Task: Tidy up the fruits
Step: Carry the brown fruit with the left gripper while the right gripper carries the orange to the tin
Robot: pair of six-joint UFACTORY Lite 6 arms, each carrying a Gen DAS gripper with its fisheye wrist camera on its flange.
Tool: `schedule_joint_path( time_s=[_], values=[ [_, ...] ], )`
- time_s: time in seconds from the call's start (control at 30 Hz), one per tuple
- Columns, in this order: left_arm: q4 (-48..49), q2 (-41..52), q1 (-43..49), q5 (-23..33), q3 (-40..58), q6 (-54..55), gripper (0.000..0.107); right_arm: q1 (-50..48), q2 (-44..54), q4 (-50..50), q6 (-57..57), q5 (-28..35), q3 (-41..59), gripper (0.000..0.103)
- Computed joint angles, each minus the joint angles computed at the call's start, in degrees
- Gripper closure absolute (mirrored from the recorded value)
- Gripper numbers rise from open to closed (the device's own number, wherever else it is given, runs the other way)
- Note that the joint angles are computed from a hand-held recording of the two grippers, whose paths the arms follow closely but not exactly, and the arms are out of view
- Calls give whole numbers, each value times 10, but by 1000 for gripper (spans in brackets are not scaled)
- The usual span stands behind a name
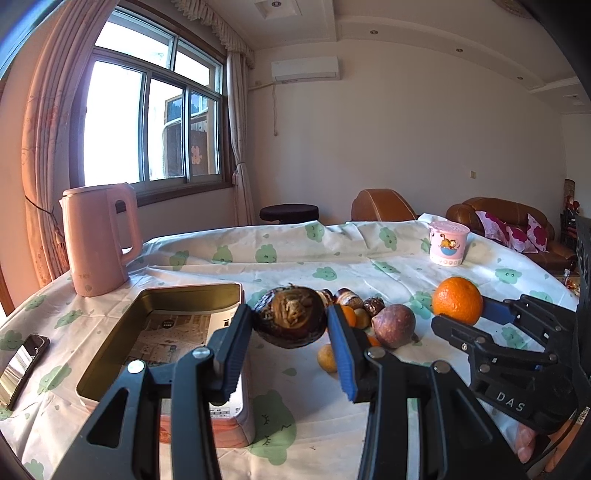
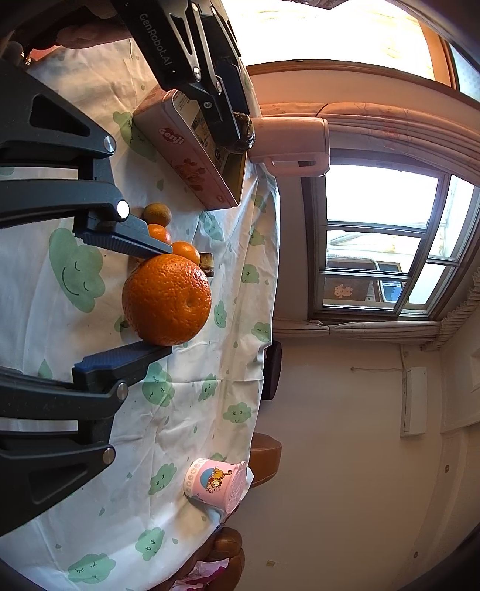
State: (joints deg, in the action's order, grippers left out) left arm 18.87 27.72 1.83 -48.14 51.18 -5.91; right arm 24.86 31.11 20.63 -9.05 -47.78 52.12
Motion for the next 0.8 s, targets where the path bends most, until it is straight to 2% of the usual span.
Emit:
schedule_joint_path(
  time_s=[0.23,0.4,0.6,0.8],
  values=[
    [-2,-11,6,-8,-9,3,63,8,-7,14,-13,-18,-9,56],
    [-1,-12,12,-1,-7,1,63,11,-16,16,-19,-7,-7,56],
    [8,-9,30,17,7,-6,63,19,-20,8,-23,24,18,56],
    [20,11,60,56,52,-16,63,30,-2,-8,-27,83,86,56]
  ],
)
